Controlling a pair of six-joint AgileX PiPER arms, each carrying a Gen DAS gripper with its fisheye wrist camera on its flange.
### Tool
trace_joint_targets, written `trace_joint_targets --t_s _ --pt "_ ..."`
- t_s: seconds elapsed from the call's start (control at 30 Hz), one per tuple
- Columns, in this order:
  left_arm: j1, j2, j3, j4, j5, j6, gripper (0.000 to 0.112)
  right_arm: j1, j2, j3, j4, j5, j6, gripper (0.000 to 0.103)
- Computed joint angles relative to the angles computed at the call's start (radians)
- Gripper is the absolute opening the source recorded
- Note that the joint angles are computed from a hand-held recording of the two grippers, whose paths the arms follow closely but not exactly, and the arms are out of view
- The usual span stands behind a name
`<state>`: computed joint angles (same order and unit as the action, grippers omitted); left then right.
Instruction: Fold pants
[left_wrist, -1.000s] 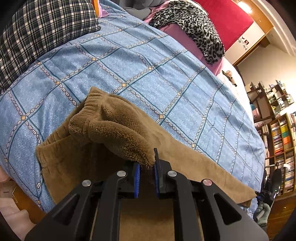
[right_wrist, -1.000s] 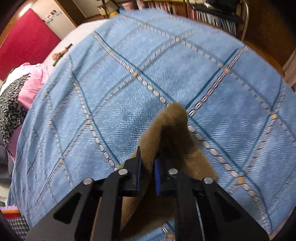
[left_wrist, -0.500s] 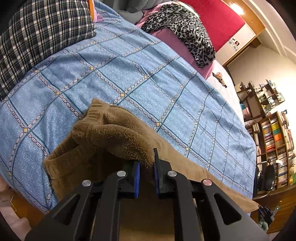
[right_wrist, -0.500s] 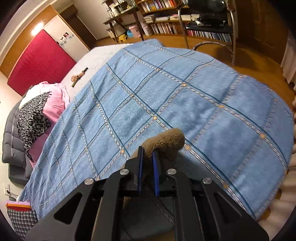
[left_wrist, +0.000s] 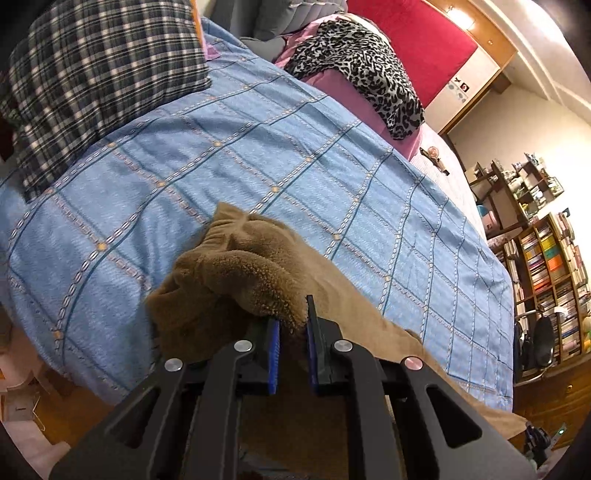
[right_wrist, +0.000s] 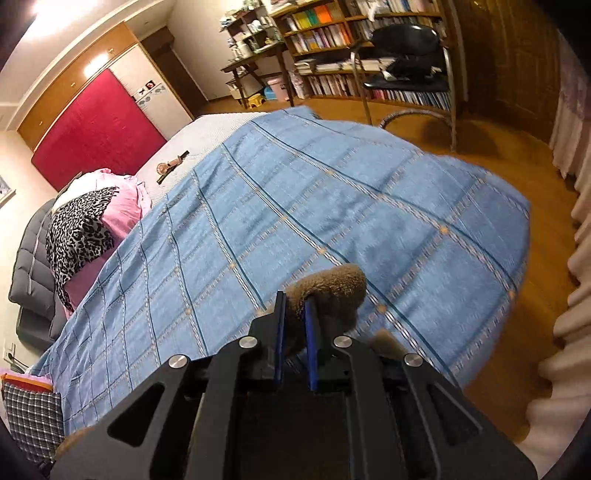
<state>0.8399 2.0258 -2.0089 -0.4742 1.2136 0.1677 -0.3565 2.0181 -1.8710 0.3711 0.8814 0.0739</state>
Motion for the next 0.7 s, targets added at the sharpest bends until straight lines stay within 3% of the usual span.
trace_joint_targets --t_s 0.23,0.37,0.57,0.6,0.63,0.7 --pt "0.048 -0.106 0.247 -0.017 -0.065 0.102 0.011 -0.084 -0.137 0.35 0.102 -0.116 -0.12 0.009" --pt "0.063 -0.142 0.341 0.001 -0.094 0.126 0.011 -0.113 -0.211 0.483 0.057 -0.211 -0.113 0.009" --pt "0.063 -0.178 0.43 0.034 -0.146 0.124 0.011 -0.207 -0.154 0.54 0.287 -0.141 -0.332 0.011" --pt "0.059 -0.18 0.436 0.04 -0.153 0.119 0.011 -0.213 -0.152 0.554 0.31 -0.141 -0.353 0.018" --pt "0.054 -0.183 0.444 0.05 -0.161 0.113 0.011 -0.224 -0.146 0.568 0.347 -0.137 -0.38 0.035" --pt "0.048 -0.185 0.449 0.062 -0.168 0.105 0.011 -0.25 -0.141 0.599 0.425 -0.133 -0.41 0.056"
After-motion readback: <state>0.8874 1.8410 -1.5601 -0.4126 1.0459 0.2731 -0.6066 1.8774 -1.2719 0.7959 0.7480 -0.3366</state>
